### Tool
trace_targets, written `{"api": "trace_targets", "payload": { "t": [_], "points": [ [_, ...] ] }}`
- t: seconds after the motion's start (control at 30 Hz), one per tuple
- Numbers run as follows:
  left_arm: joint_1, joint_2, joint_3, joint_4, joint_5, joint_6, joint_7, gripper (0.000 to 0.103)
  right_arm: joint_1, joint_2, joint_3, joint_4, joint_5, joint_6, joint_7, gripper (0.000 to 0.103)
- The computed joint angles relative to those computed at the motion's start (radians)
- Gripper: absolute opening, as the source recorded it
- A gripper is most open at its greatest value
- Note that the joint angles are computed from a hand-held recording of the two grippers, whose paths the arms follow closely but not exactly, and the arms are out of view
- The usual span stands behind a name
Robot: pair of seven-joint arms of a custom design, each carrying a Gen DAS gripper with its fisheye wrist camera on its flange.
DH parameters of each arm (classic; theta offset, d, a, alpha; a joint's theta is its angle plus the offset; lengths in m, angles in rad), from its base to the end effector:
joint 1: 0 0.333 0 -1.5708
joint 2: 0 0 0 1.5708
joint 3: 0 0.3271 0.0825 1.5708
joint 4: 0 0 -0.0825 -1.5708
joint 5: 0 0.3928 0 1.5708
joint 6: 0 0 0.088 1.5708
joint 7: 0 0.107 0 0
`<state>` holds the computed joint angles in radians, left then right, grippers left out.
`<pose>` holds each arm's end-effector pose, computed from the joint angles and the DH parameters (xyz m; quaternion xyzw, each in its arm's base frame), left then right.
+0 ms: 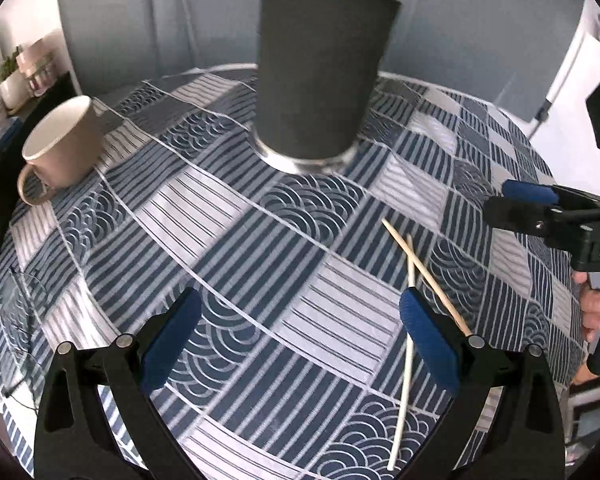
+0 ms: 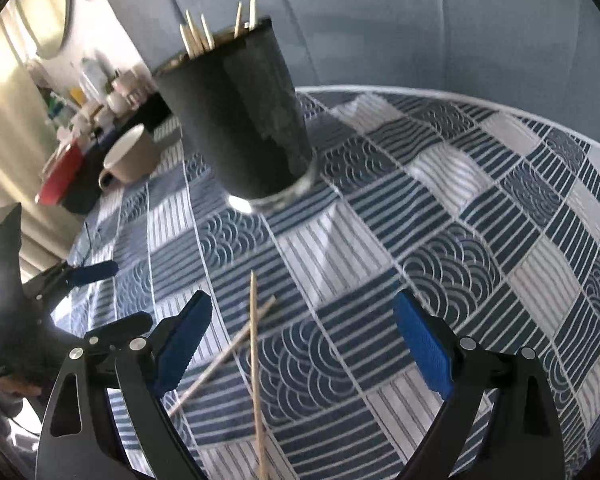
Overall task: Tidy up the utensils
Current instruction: 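Move both open grippers down to the last chopsticks on the cloth, then grasp a chopstick with the right gripper while the left gripper grasps the other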
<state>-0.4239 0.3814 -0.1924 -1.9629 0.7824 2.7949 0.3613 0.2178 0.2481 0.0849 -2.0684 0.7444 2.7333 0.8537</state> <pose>0.5195 -0.3977 0.3294 -0.6591 0.6973 -0.2402 0.1474 0.6017 0.1586 0.3543 -0.7929 0.5356 -0.0393 0.2880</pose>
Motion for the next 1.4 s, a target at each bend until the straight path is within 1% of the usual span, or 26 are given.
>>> {"api": "trace_targets", "payload": {
  "t": [0.07,0.17,0.23,0.33,0.4,0.57,0.67,0.73,0.83,0.93,1.0,1.03,1.07,1.17,1.2,1.27,1.4],
  "points": [
    [0.005,0.011,-0.011,-0.004,-0.013,0.022,0.015,0.097,0.007,0.000,-0.007,-0.018,-0.024,0.005,0.013,0.088],
    [0.000,0.024,-0.015,0.000,-0.013,0.041,0.038,0.097,0.007,-0.001,-0.006,-0.039,-0.033,-0.010,0.009,0.088],
    [-0.007,0.028,-0.016,0.003,-0.013,0.041,0.058,0.097,0.017,-0.001,-0.012,-0.053,-0.062,-0.010,0.025,0.088],
    [-0.008,0.042,-0.025,0.011,-0.024,0.048,0.103,0.097,0.019,-0.001,-0.008,-0.064,-0.073,-0.008,0.016,0.088],
    [-0.020,0.051,-0.019,0.020,-0.016,0.048,0.117,0.097,0.025,0.000,-0.008,-0.070,-0.086,-0.002,0.016,0.088],
    [-0.025,0.069,-0.030,0.036,-0.040,0.038,0.177,0.097,0.038,0.010,-0.014,-0.067,-0.122,-0.005,0.043,0.088],
    [0.000,0.084,-0.066,0.049,-0.100,0.022,0.258,0.097,0.050,0.016,-0.024,-0.068,-0.165,0.000,0.078,0.088],
    [-0.003,0.090,-0.067,0.056,-0.118,0.010,0.284,0.097,0.065,0.024,-0.039,-0.065,-0.217,0.001,0.121,0.088],
    [0.005,0.103,-0.083,0.066,-0.167,-0.013,0.330,0.097,0.073,0.032,-0.047,-0.064,-0.259,0.003,0.161,0.088],
    [-0.018,0.104,-0.061,0.065,-0.158,-0.021,0.324,0.097,0.078,0.034,-0.048,-0.068,-0.289,0.016,0.176,0.088],
    [-0.041,0.109,-0.048,0.081,-0.133,-0.060,0.337,0.097,0.100,0.036,-0.068,-0.069,-0.356,0.018,0.214,0.089],
    [-0.062,0.112,-0.035,0.092,-0.103,-0.087,0.340,0.099,0.116,0.038,-0.081,-0.069,-0.403,0.017,0.239,0.089],
    [-0.060,0.111,-0.034,0.089,-0.099,-0.077,0.337,0.099,0.149,0.041,-0.110,-0.072,-0.486,0.024,0.287,0.089],
    [-0.049,0.114,-0.042,0.092,-0.117,-0.082,0.340,0.099,0.147,0.042,-0.108,-0.072,-0.509,0.028,0.334,0.091],
    [-0.051,0.115,-0.041,0.093,-0.116,-0.084,0.338,0.099,0.151,0.042,-0.113,-0.075,-0.526,0.033,0.353,0.095],
    [-0.055,0.113,-0.036,0.091,-0.109,-0.083,0.328,0.099,0.148,0.044,-0.110,-0.075,-0.532,0.033,0.378,0.096],
    [-0.072,0.104,-0.017,0.078,-0.074,-0.071,0.271,0.098,0.142,0.053,-0.108,-0.043,-0.565,-0.030,0.394,0.096]
  ]
}}
